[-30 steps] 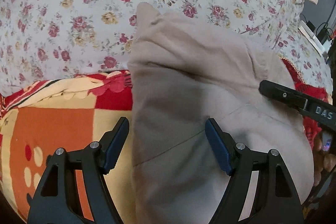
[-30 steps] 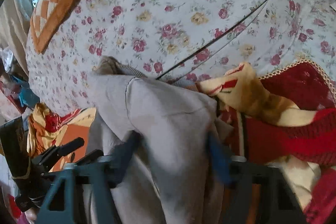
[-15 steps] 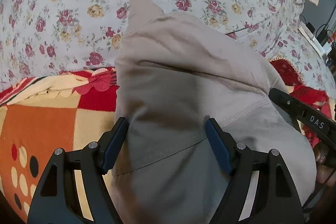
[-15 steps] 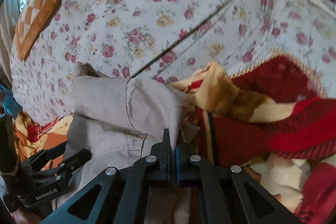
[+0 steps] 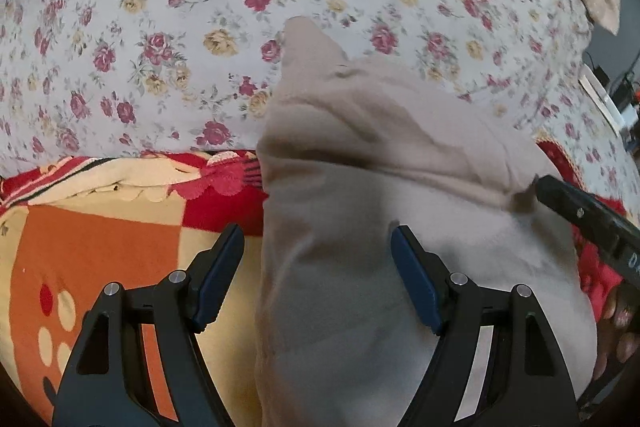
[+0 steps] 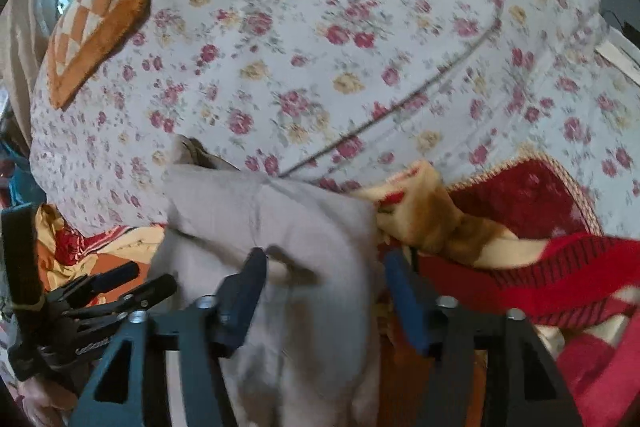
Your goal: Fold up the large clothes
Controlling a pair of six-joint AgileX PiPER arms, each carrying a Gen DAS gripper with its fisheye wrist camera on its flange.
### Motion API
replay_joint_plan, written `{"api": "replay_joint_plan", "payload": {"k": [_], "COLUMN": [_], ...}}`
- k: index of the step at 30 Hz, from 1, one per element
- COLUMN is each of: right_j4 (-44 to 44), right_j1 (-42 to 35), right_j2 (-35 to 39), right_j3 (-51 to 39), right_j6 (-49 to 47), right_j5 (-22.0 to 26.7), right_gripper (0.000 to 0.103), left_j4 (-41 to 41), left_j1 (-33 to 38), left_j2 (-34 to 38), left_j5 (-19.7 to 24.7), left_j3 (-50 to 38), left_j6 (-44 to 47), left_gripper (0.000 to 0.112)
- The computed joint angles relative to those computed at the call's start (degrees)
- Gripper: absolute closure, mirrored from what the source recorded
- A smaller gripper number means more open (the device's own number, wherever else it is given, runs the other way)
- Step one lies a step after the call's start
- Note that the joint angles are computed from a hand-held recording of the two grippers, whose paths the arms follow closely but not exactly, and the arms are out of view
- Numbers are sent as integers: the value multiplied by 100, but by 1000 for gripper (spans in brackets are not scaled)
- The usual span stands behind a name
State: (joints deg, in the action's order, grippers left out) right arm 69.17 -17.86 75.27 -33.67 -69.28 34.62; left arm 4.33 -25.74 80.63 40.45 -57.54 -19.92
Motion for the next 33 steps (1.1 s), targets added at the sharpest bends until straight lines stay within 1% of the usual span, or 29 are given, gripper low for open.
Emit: {"api": "replay_joint_plan", "payload": {"k": [2, 3, 4, 5, 6, 7, 8, 10, 12, 15, 17, 19, 21, 23, 25, 26, 27, 28, 29, 30, 31, 32, 33], "right_j4": [125, 37, 12, 45, 150, 245, 411, 634, 712, 752, 812, 861, 798, 842, 573, 415, 197, -15, -225, -336, -430, -494, -542], "right_j1": [181, 329, 432, 508, 516, 492, 438, 386, 403, 300, 349, 504, 653, 449, 32, -183, -389, -583, -882, -1123, -1365, -1643, -1735], "right_j2": [199, 297, 375, 468, 561, 627, 648, 615, 548, 705, 772, 894, 1125, 1161, 950, 797, 601, 395, 188, 73, -67, -270, -447], "right_j3": [-3, -104, -162, -208, -226, -234, -201, -117, -59, -79, -69, -59, -107, -83, -94, -91, -79, -61, -48, -43, -14, 84, 177], "right_j6": [-226, -127, -93, -101, -175, -247, -414, -669, -773, -845, -937, -981, -851, -837, -553, -447, -307, -164, -75, -58, -24, -9, 21], "right_j5": [-179, -240, -279, -320, -312, -293, -262, -320, -532, -489, -614, -888, -1148, -947, -490, -253, -35, 180, 624, 1033, 1471, 1918, 2135], "right_gripper": [43, 43, 48, 55, 69, 77, 80, 94, 96, 97, 97, 97, 97, 97, 97, 95, 89, 81, 75, 56, 40, 36, 36], "left_j4": [-24, -43, -86, -100, -107, -114, -114, -46, 96, 233, 120, -67, -409, -729, -905, -979, -1088, -1232, -1380, -1526, -1717, -1808, -1946], "left_j1": [30, 38, 44, 36, 20, -7, -29, -100, -180, -260, -230, -151, -2, 167, 323, 374, 443, 529, 609, 691, 826, 856, 900], "left_j2": [109, 167, 231, 275, 324, 395, 461, 578, 670, 785, 869, 1025, 1030, 849, 497, 322, 146, -89, -312, -534, -803, -1023, -1241], "left_j5": [-52, -77, -114, -129, -151, -160, -166, -212, -258, -357, -419, -434, -398, -333, -266, -221, -195, -172, -131, -78, 61, 144, 200], "left_j3": [-45, -79, -121, -158, -194, -247, -303, -366, -395, -394, -386, -418, -430, -328, -116, -18, 92, 248, 391, 533, 680, 812, 945], "left_j6": [6, -3, -2, -7, -14, -6, -3, -69, -237, -439, -389, -286, -25, 290, 518, 621, 774, 964, 1155, 1341, 1581, 1644, 1742], "left_gripper": [36, 36, 36, 36, 36, 36, 36, 36, 36, 32, 23, 19, 19, 19, 19, 19, 19, 19, 19, 19, 19, 19, 19]}}
